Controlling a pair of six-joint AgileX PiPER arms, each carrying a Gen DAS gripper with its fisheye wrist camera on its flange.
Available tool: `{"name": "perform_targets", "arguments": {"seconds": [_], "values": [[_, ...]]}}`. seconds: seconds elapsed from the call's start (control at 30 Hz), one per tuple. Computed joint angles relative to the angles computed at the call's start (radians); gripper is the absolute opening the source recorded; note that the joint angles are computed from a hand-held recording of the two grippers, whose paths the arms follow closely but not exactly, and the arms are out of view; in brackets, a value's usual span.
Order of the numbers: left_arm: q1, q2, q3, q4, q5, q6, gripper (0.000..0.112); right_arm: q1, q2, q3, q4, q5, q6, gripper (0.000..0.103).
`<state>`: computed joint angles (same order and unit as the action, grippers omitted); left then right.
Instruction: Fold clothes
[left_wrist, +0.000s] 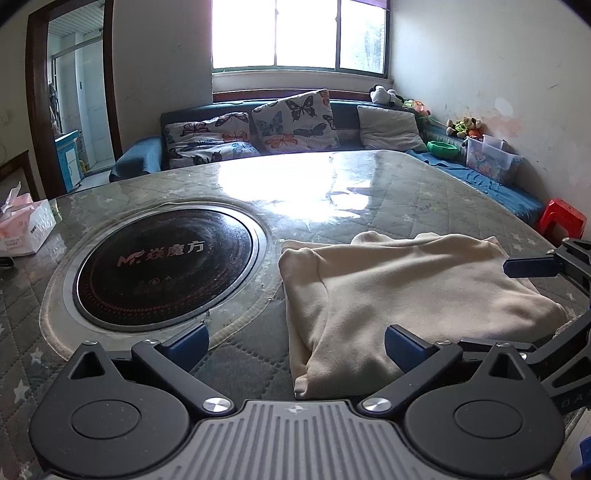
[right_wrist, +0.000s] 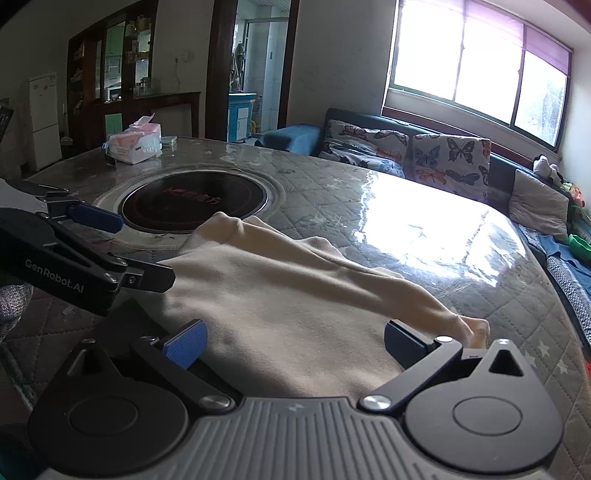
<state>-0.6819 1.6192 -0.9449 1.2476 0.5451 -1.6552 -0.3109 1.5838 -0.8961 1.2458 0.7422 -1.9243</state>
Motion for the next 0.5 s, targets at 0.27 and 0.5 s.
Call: {"name": "perform_targets", "arguments": {"seconds": [0.27,0.5], "values": [[-0.043,-0.012,0.011,0.01,0.035,-0.023,0.103,-0.019,-0.043,0.047,0.029,0.013,-0.035,0.103],[-0.087,-0.026,0.026,0.022,0.074,-0.05,0.103,-0.044,-0.076,0.093,0.061,0.021,-0.074,0.103]]}}
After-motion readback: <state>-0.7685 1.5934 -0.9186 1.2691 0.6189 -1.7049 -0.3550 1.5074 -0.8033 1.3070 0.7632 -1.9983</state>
